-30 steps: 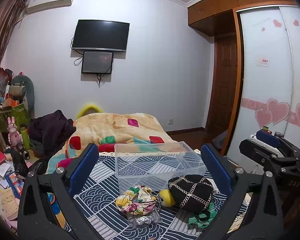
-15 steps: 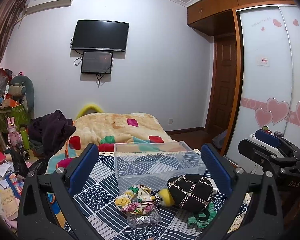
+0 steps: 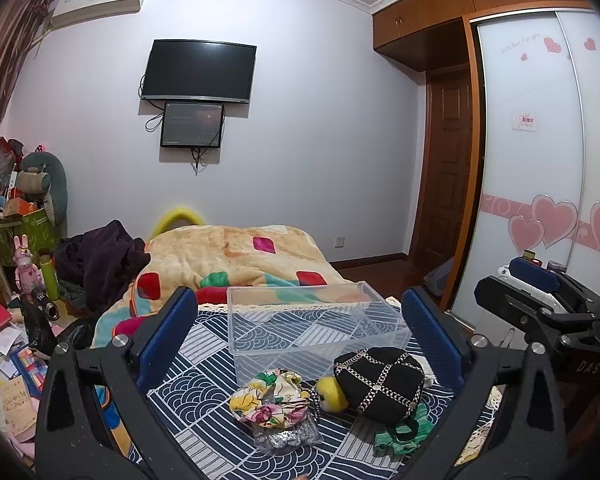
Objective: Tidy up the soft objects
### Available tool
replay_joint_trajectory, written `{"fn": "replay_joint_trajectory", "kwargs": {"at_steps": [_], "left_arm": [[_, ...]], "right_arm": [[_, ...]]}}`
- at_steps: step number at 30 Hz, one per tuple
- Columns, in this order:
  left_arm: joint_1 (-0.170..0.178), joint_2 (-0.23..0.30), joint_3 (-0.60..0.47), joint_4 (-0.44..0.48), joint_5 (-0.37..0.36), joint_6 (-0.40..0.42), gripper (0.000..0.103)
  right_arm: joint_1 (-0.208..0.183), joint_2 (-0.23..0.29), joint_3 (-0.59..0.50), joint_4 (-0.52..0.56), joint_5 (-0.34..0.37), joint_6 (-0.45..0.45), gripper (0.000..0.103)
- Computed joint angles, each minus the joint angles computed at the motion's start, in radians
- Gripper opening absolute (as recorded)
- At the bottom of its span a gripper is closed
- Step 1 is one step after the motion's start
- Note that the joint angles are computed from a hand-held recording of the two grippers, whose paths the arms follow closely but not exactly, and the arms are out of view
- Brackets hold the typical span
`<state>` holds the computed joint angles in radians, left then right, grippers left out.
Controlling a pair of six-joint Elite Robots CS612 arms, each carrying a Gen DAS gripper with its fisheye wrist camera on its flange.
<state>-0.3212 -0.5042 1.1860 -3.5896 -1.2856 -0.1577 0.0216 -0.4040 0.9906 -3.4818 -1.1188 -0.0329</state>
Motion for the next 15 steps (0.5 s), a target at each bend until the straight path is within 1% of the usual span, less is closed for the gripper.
{"fn": "replay_joint_trajectory", "kwargs": {"at_steps": [15], "left_arm": [[0.001, 0.0, 0.0, 0.004, -0.008, -0.006, 0.103]], "right_arm": [[-0.001, -0.001, 0.004, -0.015, 0.006, 0.003, 0.103]]}}
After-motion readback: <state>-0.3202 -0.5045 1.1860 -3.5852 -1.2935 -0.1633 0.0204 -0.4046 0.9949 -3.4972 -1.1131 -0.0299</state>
